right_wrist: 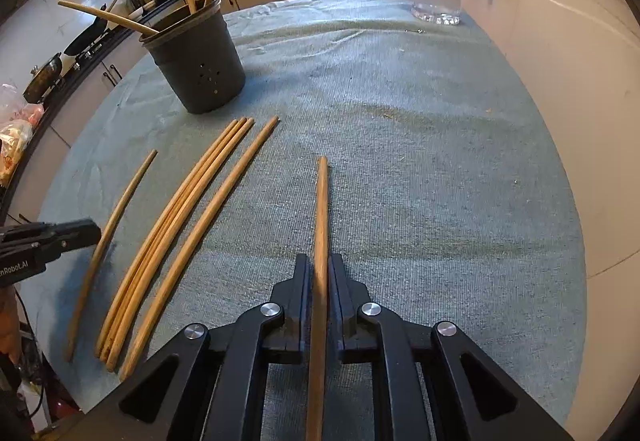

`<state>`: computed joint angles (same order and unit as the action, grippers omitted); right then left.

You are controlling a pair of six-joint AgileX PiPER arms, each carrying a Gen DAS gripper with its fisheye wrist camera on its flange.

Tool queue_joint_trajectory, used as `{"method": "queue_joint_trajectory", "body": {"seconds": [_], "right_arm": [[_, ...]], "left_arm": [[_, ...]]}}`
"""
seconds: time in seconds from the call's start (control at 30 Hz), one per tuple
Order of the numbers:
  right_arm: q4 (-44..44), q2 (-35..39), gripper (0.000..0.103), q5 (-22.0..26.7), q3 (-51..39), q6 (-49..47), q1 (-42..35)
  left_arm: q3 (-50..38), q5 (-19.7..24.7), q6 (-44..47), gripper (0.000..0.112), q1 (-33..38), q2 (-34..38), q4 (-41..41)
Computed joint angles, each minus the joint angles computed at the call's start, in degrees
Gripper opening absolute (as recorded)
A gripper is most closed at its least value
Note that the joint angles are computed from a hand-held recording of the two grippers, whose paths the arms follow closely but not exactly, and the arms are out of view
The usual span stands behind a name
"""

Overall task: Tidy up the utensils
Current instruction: 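Grasp a wooden chopstick with the left tool while the right tool grasps another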

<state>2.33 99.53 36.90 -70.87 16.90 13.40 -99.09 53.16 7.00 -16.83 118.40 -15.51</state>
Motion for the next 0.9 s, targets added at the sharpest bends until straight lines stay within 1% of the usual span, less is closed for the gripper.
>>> {"method": "queue_joint_trajectory", "body": {"seconds": [0.03, 0.07, 0.13, 0.17, 0.23, 0.3, 0.33, 0.37, 0.47, 0.53, 0.57, 0.6, 0.63, 0.67, 0.77, 0.8, 0.83, 0.9], "right_arm": [[0.4, 0.5, 0.015, 1.0, -1.0, -0.4, -0.1], [0.4, 1.0, 0.016, 1.6, -1.7, -0.5, -0.1], [0.1, 2.9, 0.016, 4.2, -5.0, -0.8, 0.0], [-0.4, 3.8, 0.016, 5.5, -6.6, -0.8, 0.0], [-1.4, 5.9, 0.016, 8.2, -10.1, -0.5, 0.1], [-1.7, 8.4, 0.017, 11.7, -14.3, -1.7, 0.1], [-2.0, 9.3, 0.017, 13.0, -15.9, -2.1, 0.2], [-2.5, 10.9, 0.017, 15.3, -18.6, -2.9, 0.3], [-4.6, 15.7, 0.018, 21.6, -26.8, -4.5, 0.8], [-5.5, 18.3, 0.018, 24.9, -31.3, -4.7, 1.2], [-5.4, 19.0, 0.018, 25.8, -32.7, -4.7, 1.0], [-4.9, 19.7, 0.017, 26.4, -33.8, -4.5, 0.9], [-4.6, 19.9, 0.011, 26.3, -34.0, -4.2, 0.8], [-5.1, 19.7, 0.007, 25.5, -33.5, -3.5, 1.0], [-4.6, 18.1, 0.006, 22.3, -30.4, -2.3, 0.9], [-3.5, 17.0, 0.006, 20.5, -28.6, -2.3, 0.5], [-3.6, 16.5, 0.006, 19.8, -28.3, -1.7, 0.6], [-3.9, 13.0, 0.006, 15.3, -24.4, -0.1, 0.6]], "left_arm": [[-1.4, 0.4, -0.1, 0.039, -0.2, 0.9, 0.1], [-2.6, 0.5, -0.5, 0.039, -0.3, 1.7, 0.5], [-6.7, 1.8, -1.9, 0.039, -0.6, 4.4, 2.4], [-9.6, 3.2, -2.6, 0.039, -0.8, 6.4, 2.8], [-16.2, 7.4, -3.4, 0.035, -0.5, 10.6, 2.3], [-19.5, 8.7, -4.3, 0.032, -0.5, 12.6, 2.0], [-21.2, 9.9, -4.6, 0.032, -0.5, 13.6, 1.9], [-22.3, 10.5, -4.8, 0.032, -0.5, 14.1, 1.7], [-23.5, 10.5, -5.2, 0.032, -0.9, 15.0, 2.1], [-19.9, 8.3, -4.8, 0.032, -1.0, 13.0, 1.8], [-19.7, 7.8, -4.7, 0.032, -1.1, 13.0, 1.3], [-18.3, 6.6, -4.0, 0.029, -1.0, 12.4, 0.3], [-16.9, 5.4, -3.3, 0.022, -1.0, 11.7, -0.5], [-16.4, 5.6, -2.7, 0.006, -1.1, 11.7, -0.7], [-10.3, 1.5, -1.6, 0.005, -1.2, 7.5, -0.9], [-7.8, -0.3, -0.8, 0.005, -1.1, 5.4, -1.4], [-5.2, -2.1, -0.1, 0.005, -1.0, 3.1, -1.8], [-0.2, -5.9, 1.6, 0.005, -0.7, -2.0, -2.9]]}}
